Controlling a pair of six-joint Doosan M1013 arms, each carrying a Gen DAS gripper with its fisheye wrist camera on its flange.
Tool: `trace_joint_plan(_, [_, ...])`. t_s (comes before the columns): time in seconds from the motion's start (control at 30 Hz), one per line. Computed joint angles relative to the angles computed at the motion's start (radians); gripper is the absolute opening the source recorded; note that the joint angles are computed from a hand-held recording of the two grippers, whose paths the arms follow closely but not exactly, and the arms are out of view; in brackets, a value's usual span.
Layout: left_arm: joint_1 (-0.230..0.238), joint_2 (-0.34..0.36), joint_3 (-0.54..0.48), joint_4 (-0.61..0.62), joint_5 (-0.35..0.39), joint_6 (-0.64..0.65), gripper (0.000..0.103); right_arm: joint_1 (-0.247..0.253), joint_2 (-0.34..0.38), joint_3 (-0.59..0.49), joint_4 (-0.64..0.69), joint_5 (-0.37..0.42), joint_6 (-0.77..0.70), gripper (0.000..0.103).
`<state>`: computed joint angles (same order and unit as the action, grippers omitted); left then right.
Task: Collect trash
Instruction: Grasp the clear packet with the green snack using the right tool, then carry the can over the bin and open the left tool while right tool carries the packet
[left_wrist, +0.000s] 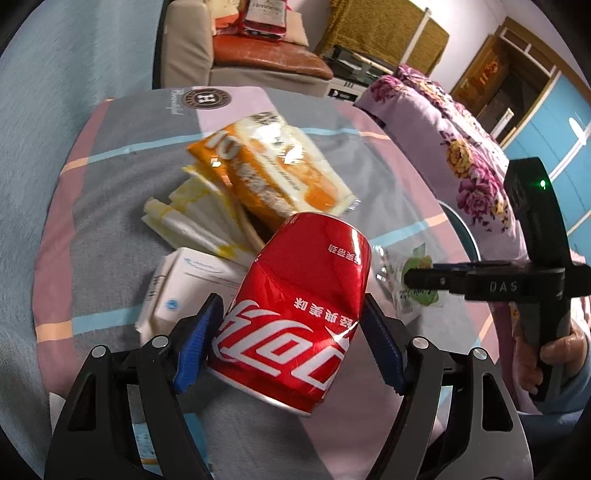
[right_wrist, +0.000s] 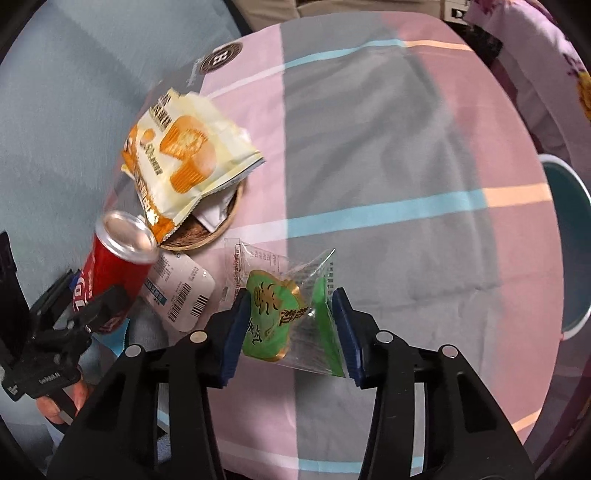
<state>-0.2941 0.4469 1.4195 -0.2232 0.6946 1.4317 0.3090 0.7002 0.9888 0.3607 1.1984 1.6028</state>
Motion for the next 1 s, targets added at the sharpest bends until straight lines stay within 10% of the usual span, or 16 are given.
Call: trace_joint_plan(1.0, [-0.165,0.202,-0.359,0.091,0.201,0.044,0.075,-0.202,-0.157,0.231,0.029,-0.297,0.063,0.044])
